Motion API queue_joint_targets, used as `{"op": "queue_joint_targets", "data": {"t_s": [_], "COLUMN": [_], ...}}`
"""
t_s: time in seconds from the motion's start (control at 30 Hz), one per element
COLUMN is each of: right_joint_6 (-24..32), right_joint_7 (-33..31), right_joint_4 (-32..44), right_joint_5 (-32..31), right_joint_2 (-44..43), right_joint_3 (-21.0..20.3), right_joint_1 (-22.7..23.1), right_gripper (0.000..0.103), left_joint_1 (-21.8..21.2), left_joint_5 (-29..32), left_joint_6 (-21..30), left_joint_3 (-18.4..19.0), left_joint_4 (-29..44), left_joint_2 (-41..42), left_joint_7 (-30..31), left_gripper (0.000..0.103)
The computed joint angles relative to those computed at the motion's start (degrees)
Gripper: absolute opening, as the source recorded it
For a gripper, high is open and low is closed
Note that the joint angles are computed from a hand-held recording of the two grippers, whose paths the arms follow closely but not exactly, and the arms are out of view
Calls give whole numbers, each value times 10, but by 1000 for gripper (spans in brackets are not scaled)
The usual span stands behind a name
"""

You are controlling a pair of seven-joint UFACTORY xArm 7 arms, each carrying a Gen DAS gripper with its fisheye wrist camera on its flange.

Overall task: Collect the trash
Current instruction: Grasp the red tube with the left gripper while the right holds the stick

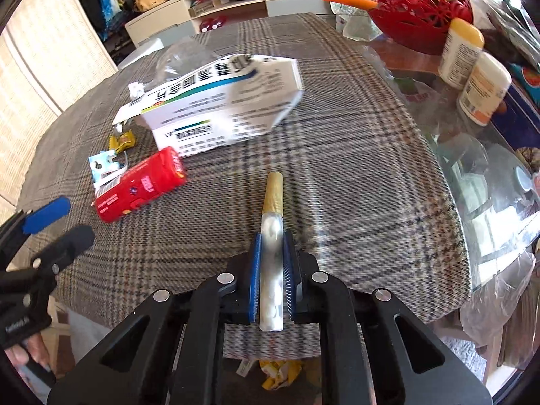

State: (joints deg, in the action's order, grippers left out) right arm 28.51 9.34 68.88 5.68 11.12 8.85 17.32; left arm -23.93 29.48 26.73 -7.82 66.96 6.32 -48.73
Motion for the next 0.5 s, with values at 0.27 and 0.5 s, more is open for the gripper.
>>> {"op": "queue_joint_targets", "data": {"t_s": [0.27,0.5], "right_joint_6": [9,-3], "right_joint_7": [-86,-98], "right_joint_4": [-3,11], "right_joint_5": [90,96], "right_joint_2": [-2,13], "right_joint_3": [11,8], "right_joint_1": [-29,-26], "right_gripper": [14,14], "left_joint_1": [-9,-15], "left_joint_5": [-63,-114], "left_joint_6": [10,39], "left_joint_3": [6,11], "left_joint_4": [106,151], "left_joint_2": [93,144], "left_joint_7": [113,216], "left_gripper": [61,52]}}
